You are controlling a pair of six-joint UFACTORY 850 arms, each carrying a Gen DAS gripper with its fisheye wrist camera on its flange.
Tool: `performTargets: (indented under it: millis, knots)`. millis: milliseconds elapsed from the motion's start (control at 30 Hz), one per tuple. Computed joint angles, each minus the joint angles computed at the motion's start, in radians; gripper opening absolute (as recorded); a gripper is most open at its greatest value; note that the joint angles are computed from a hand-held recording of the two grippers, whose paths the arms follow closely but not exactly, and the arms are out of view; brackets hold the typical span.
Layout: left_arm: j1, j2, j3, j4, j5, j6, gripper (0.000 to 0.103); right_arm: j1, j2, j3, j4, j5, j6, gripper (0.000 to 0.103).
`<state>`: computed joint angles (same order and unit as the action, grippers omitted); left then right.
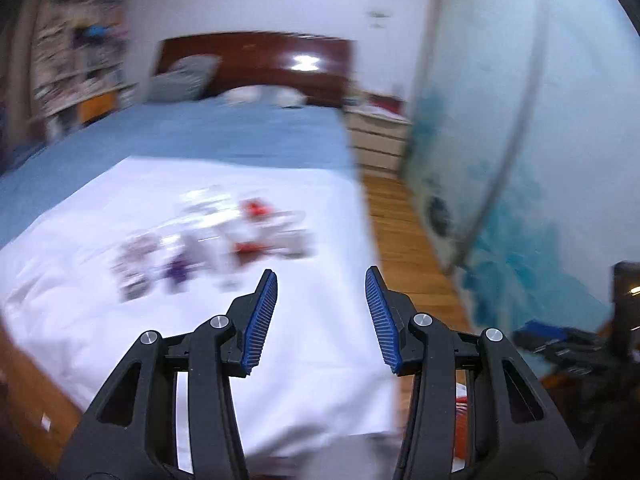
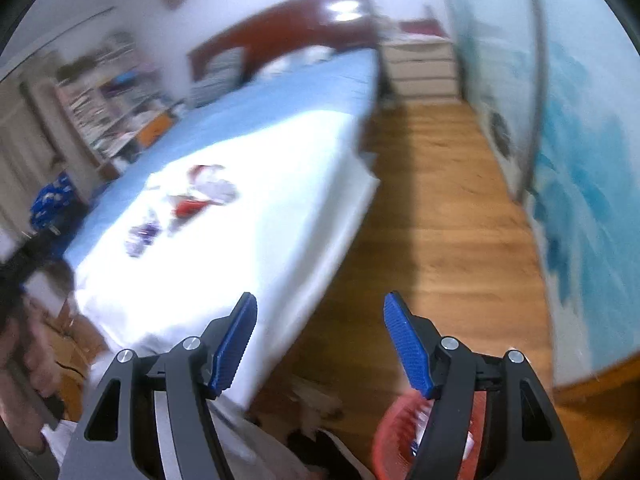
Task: Collect trash
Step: 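Move both tools back to the remaining trash on the bed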
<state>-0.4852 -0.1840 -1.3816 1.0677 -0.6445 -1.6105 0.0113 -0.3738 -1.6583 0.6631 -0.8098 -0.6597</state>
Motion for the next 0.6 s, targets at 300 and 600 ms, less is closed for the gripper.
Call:
performTargets:
  millis: [300, 600]
  knots:
    - [0.240, 0.110, 0.251, 0.064, 0.157, -0.109, 0.046, 0.253, -0.066, -0.129, 0.002, 0.060, 0.092, 0.068]
    - [0.399, 0.005, 0.205, -0.219, 0.316, 0.138, 0.046, 0.422, -0.264, -0.355, -0.112, 0.054, 0.312, 0.068]
